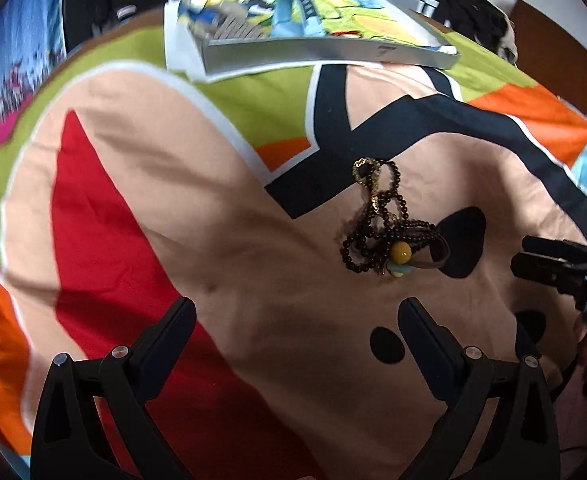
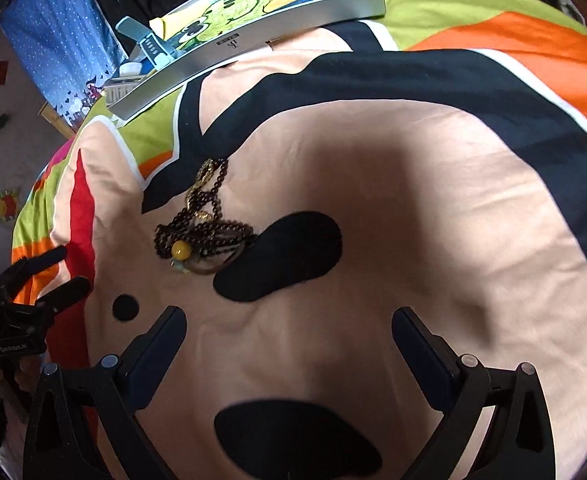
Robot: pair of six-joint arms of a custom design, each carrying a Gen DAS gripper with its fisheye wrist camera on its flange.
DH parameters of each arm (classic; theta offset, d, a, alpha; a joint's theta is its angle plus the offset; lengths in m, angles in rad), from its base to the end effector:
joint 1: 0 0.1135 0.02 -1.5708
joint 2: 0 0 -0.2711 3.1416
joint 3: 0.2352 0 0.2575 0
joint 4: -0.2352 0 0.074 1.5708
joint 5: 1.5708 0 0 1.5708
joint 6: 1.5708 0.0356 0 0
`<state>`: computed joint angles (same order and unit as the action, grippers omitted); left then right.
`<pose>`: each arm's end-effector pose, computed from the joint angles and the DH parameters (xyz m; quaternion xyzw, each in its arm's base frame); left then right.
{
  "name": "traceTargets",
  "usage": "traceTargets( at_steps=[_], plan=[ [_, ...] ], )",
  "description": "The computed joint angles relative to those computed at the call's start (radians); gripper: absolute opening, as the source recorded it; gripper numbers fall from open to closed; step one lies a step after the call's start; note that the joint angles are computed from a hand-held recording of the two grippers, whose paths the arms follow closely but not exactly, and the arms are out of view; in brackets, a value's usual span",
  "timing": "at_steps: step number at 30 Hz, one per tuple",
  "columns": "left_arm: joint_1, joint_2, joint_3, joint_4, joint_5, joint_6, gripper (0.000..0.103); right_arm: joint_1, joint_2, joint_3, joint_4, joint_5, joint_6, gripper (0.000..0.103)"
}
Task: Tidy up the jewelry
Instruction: 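Move both tools back over the remaining bead necklaces, then grasp the black bead necklace with the left tool while the right tool grasps the yellow-bead cord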
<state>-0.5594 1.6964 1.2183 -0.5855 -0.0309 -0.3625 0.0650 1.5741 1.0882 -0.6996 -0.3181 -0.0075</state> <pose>0.3033 -0.1886 0.2247 0.0913 0.9636 -0.0982 0.2313 0.3095 0.0313 0.2208 -0.0654 0.9674 0.1608 0.1845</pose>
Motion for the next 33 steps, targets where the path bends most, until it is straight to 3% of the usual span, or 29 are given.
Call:
traceTargets(
  at_steps=[6, 11, 15, 20, 25, 29, 33],
  plan=[
    [0.021, 0.036, 0.032, 0.033, 0.032, 0.01, 0.099, 0.016, 0.027, 0.006, 0.06, -0.042, -0.028, 0.103],
    [0.034, 0.067, 0.043, 0.092, 0.131, 0.062, 0.095, 0.03, 0.057, 0.012, 0.083, -0.08, -0.027, 0.102],
    [0.037, 0.111, 0.078, 0.095, 0.181, 0.083, 0.072, 0.053, 0.069, 0.011, 0.08, -0.071, -0.039, 0.081],
    [0.047, 0.143, 0.097, 0.097, 0.234, 0.105, 0.05, 0.06, 0.076, 0.007, 0.088, -0.067, -0.043, 0.073],
    [0.062, 0.196, 0.137, 0.095, 0.287, 0.106, 0.044, 0.051, 0.097, 0.014, 0.107, -0.09, -0.02, 0.063],
    [0.06, 0.253, 0.184, 0.076, 0.268, 0.131, 0.038, 0.058, 0.119, 0.022, 0.122, -0.091, 0.003, 0.059],
    [0.052, 0.279, 0.208, 0.07, 0.255, 0.151, 0.038, 0.069, 0.155, 0.039, 0.125, -0.083, 0.017, 0.049]
  ],
)
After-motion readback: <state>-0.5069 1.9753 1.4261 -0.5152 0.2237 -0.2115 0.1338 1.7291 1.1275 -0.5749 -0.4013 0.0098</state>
